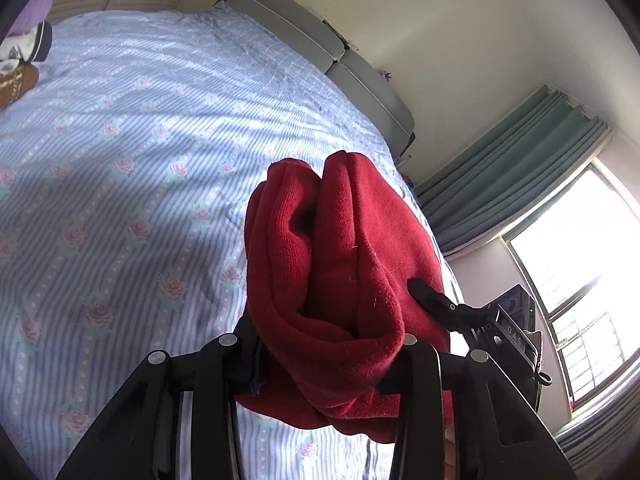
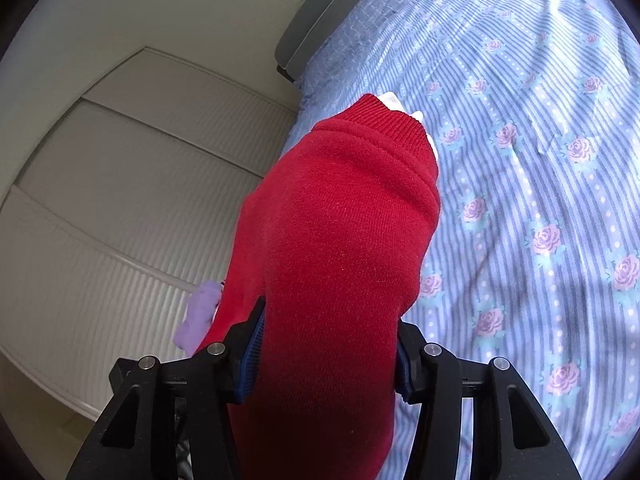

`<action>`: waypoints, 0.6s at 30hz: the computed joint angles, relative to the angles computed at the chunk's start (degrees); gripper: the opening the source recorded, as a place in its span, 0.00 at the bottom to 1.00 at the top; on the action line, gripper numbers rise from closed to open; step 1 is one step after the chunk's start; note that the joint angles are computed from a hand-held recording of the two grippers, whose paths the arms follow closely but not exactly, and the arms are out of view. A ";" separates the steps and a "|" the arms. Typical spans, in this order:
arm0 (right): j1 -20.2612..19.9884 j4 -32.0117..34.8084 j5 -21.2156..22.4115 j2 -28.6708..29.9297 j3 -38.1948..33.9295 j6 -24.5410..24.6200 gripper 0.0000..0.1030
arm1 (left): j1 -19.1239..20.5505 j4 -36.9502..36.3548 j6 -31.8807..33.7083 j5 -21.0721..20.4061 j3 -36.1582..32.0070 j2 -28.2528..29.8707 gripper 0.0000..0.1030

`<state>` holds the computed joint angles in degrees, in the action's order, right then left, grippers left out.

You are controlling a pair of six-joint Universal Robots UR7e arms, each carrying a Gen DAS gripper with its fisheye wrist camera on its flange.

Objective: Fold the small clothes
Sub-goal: 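Grasp the folded red sweatshirt with the right tool and lift it, then carry the sweatshirt with the right tool onto the folded clothes stack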

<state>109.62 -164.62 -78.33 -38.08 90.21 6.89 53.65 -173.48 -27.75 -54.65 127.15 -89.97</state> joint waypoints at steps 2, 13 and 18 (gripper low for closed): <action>1.68 -0.23 -0.07 0.31 -0.79 0.71 0.52 | -1.64 2.01 -0.16 1.54 1.00 -3.62 0.36; 13.45 0.75 0.63 8.53 -12.59 5.82 0.52 | -10.29 28.20 -1.04 13.03 -2.46 -28.45 0.37; 19.29 4.16 2.76 17.77 -26.18 8.88 0.52 | -14.74 44.78 -2.65 20.46 -10.59 -36.76 0.37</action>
